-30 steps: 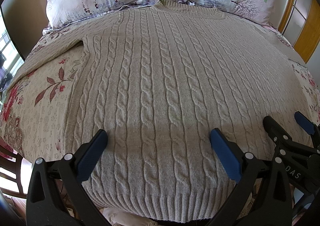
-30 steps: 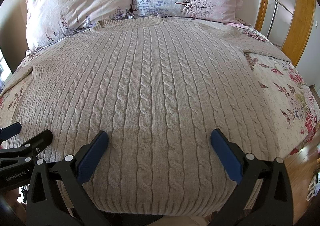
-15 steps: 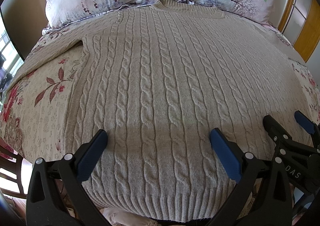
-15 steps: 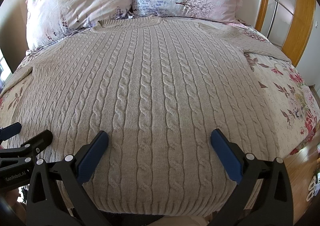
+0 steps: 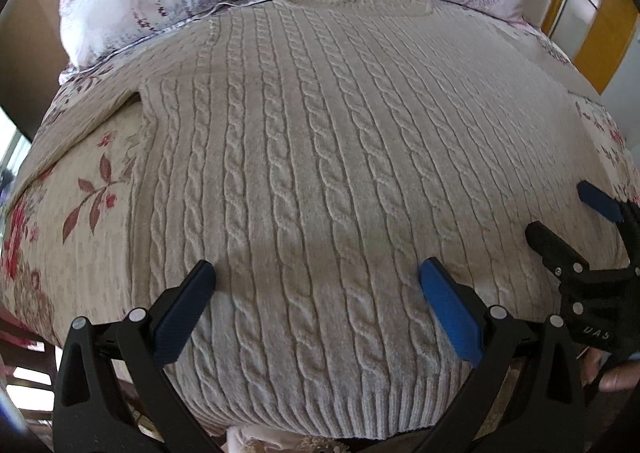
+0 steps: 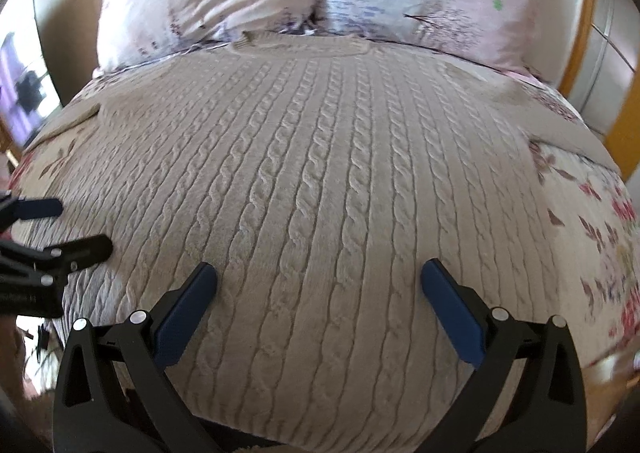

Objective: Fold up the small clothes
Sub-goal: 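Move the right tool to the sweater sleeve and close on its cuff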

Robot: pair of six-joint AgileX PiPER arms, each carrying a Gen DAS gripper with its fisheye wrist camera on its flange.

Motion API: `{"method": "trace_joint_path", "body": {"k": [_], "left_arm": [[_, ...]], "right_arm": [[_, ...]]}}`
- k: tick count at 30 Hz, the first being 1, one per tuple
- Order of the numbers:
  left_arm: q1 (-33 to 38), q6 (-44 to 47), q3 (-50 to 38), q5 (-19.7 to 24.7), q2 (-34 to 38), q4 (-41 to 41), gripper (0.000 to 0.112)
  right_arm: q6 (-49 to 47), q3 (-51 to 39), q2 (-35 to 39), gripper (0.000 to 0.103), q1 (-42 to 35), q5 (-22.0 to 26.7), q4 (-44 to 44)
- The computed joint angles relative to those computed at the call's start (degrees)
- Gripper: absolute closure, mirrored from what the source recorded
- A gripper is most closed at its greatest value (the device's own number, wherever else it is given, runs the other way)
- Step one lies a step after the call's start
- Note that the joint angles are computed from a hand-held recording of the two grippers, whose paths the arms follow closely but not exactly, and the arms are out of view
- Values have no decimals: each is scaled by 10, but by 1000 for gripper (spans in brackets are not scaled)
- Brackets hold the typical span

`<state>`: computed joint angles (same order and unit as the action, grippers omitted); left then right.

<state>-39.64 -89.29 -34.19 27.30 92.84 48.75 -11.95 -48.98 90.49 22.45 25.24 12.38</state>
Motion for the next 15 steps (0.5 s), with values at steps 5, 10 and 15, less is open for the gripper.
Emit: {"method": "trace_joint_path", "body": {"k": [5,10,15], "left_arm": [[26,-22,1,7,-15,67,11],[70,-63,4,8,-54,175,11],[172,-24,-6,-109,-70,213,11]], "right_arm": [[-114,-81,38,2,-89,68,130],[-63,-219,112,10,-211,110,151],[72,-416,248,31,-317,186,123]]}}
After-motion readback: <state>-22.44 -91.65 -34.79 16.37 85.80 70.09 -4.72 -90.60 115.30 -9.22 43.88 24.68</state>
